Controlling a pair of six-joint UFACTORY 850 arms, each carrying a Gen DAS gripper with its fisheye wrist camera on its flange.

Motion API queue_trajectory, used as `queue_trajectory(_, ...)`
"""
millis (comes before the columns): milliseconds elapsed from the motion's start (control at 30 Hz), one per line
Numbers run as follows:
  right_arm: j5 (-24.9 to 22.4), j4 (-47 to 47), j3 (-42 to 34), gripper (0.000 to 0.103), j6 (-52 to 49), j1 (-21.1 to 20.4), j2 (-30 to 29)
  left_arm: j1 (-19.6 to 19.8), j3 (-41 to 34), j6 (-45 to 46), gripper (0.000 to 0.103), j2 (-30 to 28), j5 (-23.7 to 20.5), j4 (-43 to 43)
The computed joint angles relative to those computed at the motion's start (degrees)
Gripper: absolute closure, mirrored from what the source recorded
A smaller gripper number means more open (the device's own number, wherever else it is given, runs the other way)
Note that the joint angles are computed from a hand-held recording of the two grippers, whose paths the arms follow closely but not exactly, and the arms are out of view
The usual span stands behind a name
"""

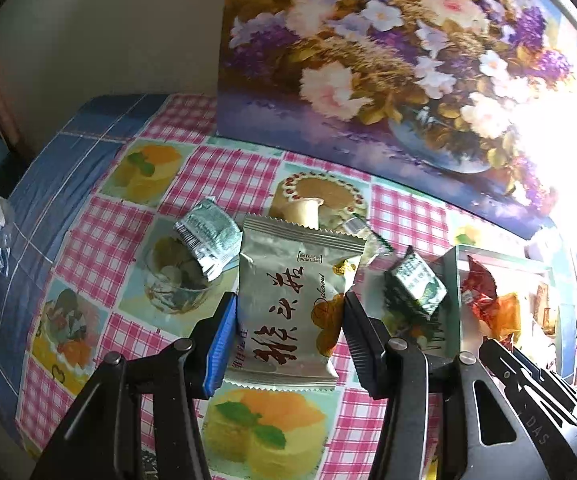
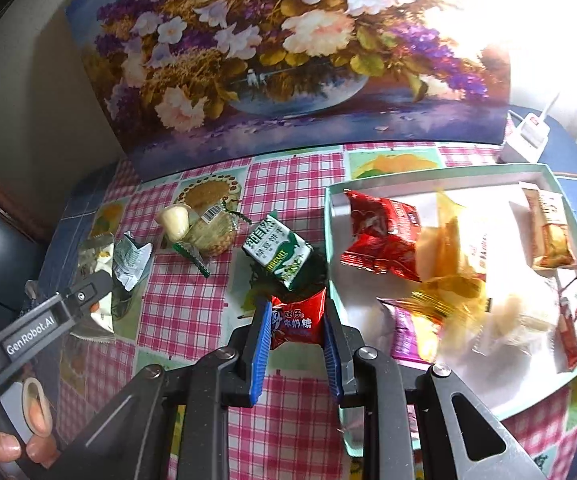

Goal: Organize snacks
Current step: 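Carry the white pack and red candy over the white tray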

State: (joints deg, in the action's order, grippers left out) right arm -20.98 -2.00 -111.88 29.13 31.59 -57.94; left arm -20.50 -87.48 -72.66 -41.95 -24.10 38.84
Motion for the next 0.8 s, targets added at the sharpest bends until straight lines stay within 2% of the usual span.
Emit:
queue_trajectory(467,4.54,-5.47,11.57,0.077,8.55,-1.83,7.39,-4.24,-4.37,7.67,0.049,-0.97,-0.45,-3.98)
queue_trajectory(800,3.19,-17.06,17.42,0.077,23.33,-4.30,10.77,-8.01,-10.87,18.04,0.049,-4.59,-1.65,-9.49)
